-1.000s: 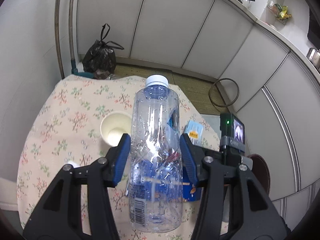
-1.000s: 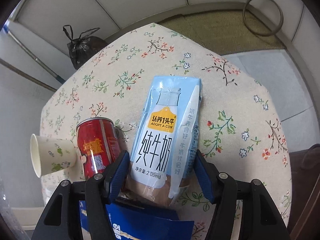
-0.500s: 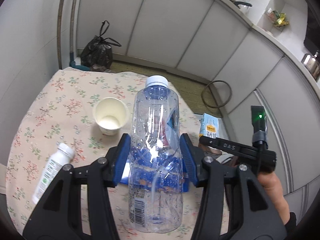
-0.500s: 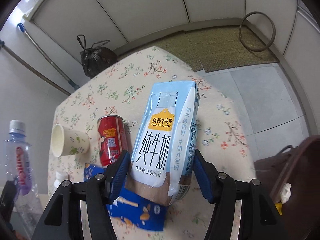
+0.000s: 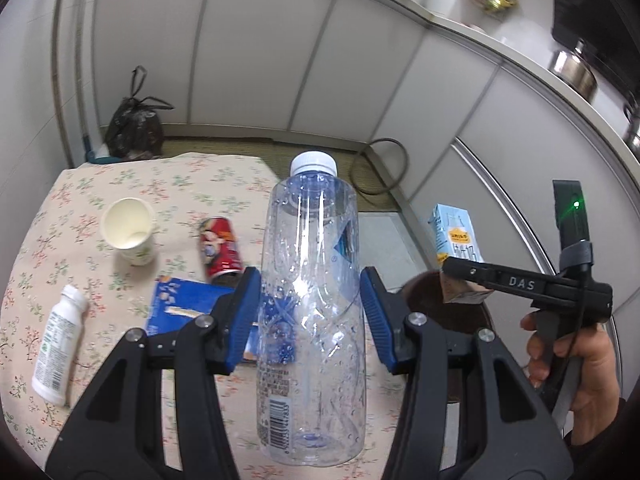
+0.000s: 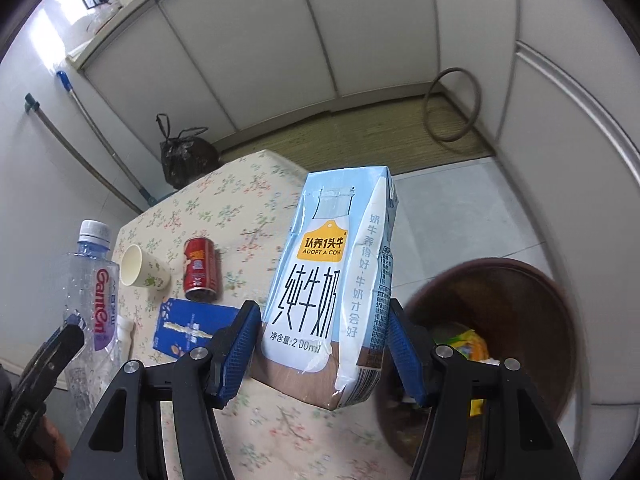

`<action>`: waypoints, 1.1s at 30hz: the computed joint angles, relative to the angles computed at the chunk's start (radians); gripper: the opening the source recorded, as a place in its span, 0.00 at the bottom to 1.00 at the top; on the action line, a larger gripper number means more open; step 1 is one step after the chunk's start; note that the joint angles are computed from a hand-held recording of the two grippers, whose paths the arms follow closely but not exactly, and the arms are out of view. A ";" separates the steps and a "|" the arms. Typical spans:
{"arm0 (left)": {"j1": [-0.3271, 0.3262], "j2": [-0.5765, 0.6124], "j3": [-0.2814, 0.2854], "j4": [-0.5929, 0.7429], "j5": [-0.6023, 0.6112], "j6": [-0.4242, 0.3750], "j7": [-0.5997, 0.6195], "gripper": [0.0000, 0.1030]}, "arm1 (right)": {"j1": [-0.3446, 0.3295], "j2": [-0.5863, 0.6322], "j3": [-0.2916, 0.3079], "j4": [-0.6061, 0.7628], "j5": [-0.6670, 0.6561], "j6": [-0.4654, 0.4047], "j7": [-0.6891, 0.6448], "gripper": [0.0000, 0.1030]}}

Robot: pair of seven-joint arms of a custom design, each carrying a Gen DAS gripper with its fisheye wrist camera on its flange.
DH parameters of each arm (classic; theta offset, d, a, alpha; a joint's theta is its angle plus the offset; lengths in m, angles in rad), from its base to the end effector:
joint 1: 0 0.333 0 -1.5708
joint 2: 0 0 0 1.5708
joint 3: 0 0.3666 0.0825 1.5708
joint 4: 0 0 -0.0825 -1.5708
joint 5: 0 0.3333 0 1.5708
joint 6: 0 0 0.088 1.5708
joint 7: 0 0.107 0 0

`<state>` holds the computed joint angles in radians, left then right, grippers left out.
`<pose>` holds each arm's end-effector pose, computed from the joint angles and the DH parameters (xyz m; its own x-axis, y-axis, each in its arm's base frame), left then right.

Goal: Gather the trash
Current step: 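Carry the water bottle and milk carton over the brown bin, then open both grippers to drop the bottle and carton into the bin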

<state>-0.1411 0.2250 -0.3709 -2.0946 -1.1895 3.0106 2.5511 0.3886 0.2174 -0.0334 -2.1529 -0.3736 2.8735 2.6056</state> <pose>0.5327 -0.2049 0.4479 -0.4055 -0.8611 0.3067 -0.7443 0.1162 -0.6577 0.5334 0.2211 0.4376 -0.2705 -0.9325 -0.2393 -0.8226 0.3530 -0.4459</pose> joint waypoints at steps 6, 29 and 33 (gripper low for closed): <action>-0.043 -0.012 -0.024 -0.010 0.008 -0.007 0.017 0.52 | -0.036 -0.137 -0.015 -0.147 -0.108 -0.002 0.080 0.60; -0.181 0.216 -0.127 0.085 0.490 0.033 -0.359 0.52 | -0.245 -0.258 0.047 -0.413 0.115 0.017 -0.157 0.24; -0.171 0.256 -0.158 0.101 0.547 0.055 -0.393 0.53 | -0.268 -0.269 0.045 -0.432 0.099 0.012 -0.139 0.24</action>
<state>-0.3121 0.4806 -0.5293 -1.9932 -0.6427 3.0659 2.1584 0.1209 -0.0517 0.0112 -2.5845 -0.2751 2.8858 2.4665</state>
